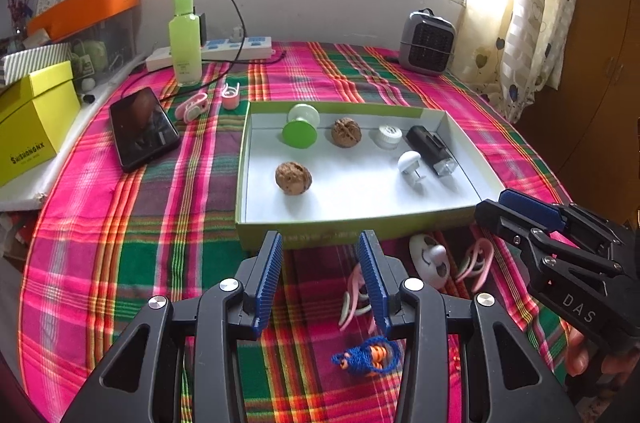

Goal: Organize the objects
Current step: 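Withdraw both open grippers from the box, then grasp the blue knotted rope toy with the left gripper while the right gripper approaches the pink clip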

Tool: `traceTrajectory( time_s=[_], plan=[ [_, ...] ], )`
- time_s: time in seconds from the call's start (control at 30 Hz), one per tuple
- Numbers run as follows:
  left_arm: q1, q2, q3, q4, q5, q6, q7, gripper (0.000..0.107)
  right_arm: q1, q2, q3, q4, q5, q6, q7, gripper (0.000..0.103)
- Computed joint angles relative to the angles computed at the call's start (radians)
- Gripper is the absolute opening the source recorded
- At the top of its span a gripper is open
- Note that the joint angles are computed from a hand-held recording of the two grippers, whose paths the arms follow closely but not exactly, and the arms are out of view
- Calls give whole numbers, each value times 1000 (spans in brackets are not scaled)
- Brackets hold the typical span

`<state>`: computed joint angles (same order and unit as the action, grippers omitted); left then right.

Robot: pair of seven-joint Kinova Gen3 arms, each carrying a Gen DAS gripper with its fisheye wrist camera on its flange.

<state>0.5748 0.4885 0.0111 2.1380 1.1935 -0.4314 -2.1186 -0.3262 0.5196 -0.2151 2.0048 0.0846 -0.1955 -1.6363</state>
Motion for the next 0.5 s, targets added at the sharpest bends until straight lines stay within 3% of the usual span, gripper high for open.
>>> traceTrajectory(
  time_s=[0.13,0.43,0.5],
  plan=[
    [3,-3,10,18,-23,1,29,38,10,-4,1,19,2,-11,-3,37],
    [-19,1,19,70,-238,52,257,43,29,-15,11,61,18,-34,0,37],
    [4,5,-5,68,-252,66,270,43,34,-14,11,63,18,-32,-2,37]
  ],
)
